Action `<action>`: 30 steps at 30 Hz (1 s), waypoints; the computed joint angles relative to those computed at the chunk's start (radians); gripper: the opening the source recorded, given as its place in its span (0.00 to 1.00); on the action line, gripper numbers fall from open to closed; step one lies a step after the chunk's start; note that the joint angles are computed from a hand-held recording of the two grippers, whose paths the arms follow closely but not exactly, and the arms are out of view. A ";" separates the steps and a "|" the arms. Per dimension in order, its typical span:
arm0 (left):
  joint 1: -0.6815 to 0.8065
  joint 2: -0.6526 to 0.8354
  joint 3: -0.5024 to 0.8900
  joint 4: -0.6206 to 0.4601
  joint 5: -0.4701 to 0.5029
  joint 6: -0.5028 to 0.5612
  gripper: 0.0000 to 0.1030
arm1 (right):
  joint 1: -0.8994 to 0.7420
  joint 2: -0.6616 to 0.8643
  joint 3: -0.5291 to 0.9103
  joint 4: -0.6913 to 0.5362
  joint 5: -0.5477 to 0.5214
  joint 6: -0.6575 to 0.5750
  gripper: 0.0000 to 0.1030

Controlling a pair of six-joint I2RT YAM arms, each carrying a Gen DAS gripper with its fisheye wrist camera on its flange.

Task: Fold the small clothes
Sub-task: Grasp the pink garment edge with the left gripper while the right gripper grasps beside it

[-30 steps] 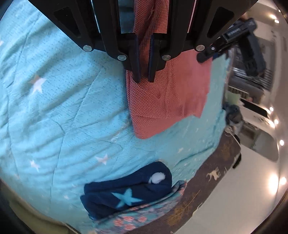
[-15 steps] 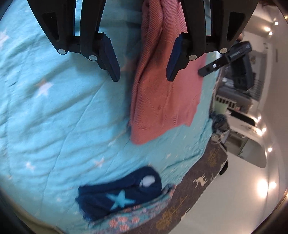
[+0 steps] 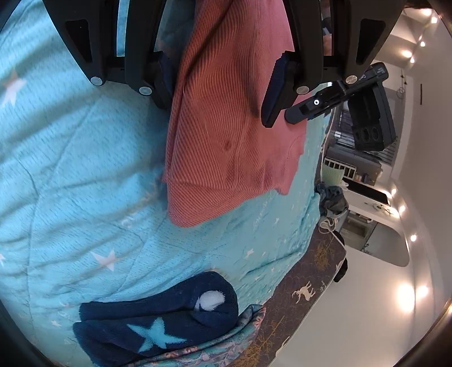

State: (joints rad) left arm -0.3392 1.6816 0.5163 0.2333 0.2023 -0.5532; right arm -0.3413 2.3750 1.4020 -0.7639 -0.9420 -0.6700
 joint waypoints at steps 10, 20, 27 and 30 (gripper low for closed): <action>-0.003 0.017 0.018 0.026 -0.037 0.035 0.29 | 0.000 -0.065 -0.110 0.219 0.005 0.110 0.22; -0.064 -0.097 -0.063 -0.003 -0.133 0.008 0.52 | -0.091 -0.128 -0.191 0.161 0.045 0.002 0.39; -0.175 -0.279 -0.207 -0.057 -0.045 -0.044 0.70 | -0.238 -0.109 -0.220 -0.058 0.049 -0.261 0.40; -0.230 -0.235 -0.209 -0.037 -0.084 -0.049 0.70 | -0.235 -0.060 -0.181 -0.121 0.039 -0.298 0.40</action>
State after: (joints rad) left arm -0.5695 1.4465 0.3070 0.1962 0.1180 -0.6021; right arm -0.5766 2.3145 1.2207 -0.8849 -0.9026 -0.9677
